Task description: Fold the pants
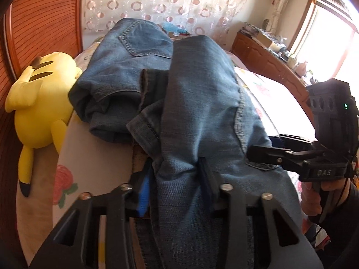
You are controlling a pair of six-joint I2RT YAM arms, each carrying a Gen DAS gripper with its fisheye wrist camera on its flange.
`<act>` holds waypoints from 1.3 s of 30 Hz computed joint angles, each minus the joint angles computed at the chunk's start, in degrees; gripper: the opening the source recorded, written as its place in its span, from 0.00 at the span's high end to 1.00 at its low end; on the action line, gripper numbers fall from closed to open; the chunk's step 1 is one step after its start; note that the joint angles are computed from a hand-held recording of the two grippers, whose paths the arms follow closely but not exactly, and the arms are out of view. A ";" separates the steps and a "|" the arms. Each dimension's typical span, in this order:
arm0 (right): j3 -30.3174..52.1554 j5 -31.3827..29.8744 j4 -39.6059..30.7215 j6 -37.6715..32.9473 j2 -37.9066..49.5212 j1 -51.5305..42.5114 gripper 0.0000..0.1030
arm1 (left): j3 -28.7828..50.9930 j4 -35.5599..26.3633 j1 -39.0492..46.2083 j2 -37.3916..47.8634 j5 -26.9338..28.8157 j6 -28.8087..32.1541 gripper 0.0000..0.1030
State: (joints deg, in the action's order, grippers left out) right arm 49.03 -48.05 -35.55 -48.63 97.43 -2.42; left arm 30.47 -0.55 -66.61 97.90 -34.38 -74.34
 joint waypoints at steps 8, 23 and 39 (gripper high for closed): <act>0.03 -3.18 -5.13 -5.61 -5.51 -0.72 0.77 | 1.72 -7.70 -6.43 -4.40 -5.78 -6.14 0.86; 12.21 -10.02 -14.33 -2.27 -18.98 10.87 0.79 | 8.65 -53.51 -16.01 -27.20 -25.34 -27.34 0.86; 31.91 -7.91 20.66 26.33 17.05 19.65 0.79 | 0.59 -5.32 39.51 -27.34 4.85 37.82 0.86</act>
